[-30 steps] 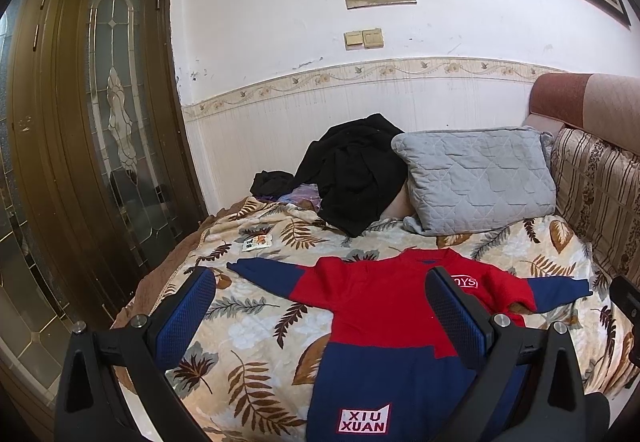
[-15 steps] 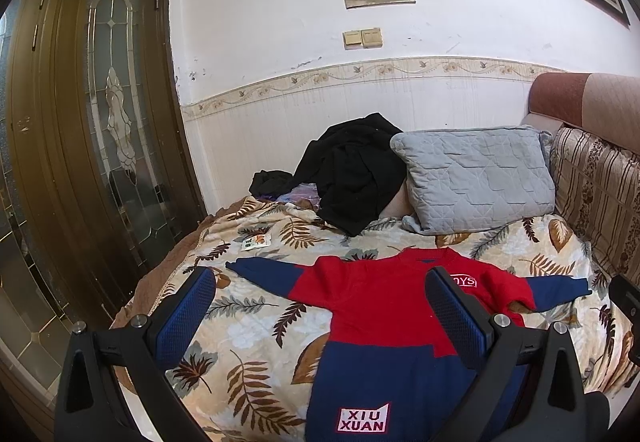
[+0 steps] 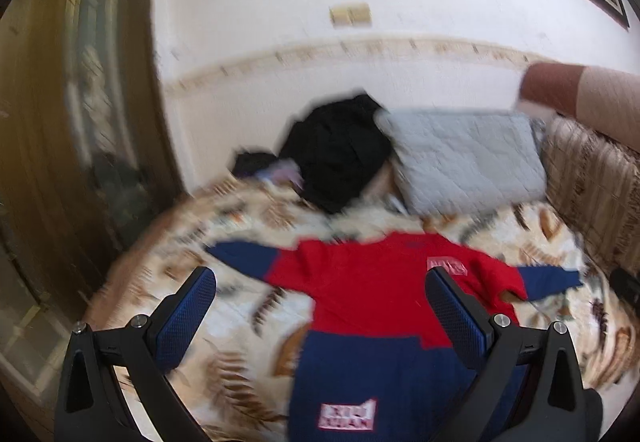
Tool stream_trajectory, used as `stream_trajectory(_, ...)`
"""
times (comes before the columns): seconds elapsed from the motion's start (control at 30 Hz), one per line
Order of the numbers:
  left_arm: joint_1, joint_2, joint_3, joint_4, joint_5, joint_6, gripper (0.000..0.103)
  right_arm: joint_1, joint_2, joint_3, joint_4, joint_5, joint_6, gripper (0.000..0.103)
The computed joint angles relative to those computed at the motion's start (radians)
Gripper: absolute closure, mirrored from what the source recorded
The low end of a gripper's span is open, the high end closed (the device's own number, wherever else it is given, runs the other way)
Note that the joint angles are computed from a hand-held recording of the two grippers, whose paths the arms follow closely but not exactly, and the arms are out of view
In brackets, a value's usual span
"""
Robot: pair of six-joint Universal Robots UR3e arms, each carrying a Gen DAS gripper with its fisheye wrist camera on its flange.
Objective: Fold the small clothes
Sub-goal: 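Grasp the blue sleeve cuff with the right gripper and lift it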
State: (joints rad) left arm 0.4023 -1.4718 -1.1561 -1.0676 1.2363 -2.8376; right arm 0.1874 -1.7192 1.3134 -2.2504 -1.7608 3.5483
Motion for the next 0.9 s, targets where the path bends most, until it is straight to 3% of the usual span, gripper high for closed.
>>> stream_trajectory(0.2, -0.184, -0.479, 0.288, -0.105, 0.187, -0.061, 0.0, -0.589, -0.09, 0.344, -0.066, 0.692, 0.012, 0.0)
stream_trajectory(0.27, -0.223, -0.614, 0.356, -0.071, 0.26, -0.106, 0.0, -0.723, -0.004, 0.414, -0.082, 0.802, 0.044, 0.0)
stream_trajectory(0.33, -0.246, -0.679, 0.362, -0.014, 0.298, -0.131, 0.0, -0.813, 0.085, 0.504, -0.234, 0.894, 0.117, 0.003)
stream_trajectory(0.47, -0.251, -0.786, 0.459, -0.041, 0.29, -0.139, 0.0, -0.882, 0.29, 0.535, -0.485, 0.911, 0.311, 0.028)
stream_trajectory(0.63, -0.294, -0.893, 0.576, 0.014, 0.385, -0.101, 0.0, -0.891, 0.508, 0.443, -0.676, 0.865, 0.497, 0.033)
stream_trajectory(0.73, -0.289, -0.954, 0.677, -0.008, 0.387, -0.098, 0.0, -0.881, 0.574, 0.358, -0.611, 0.858, 0.51, 0.042)
stream_trajectory(0.9, -0.294, -1.05, 0.865, -0.091, 0.372, -0.12, 0.0, -0.846, 0.593, 0.274, -0.511, 0.789, 0.446, 0.043)
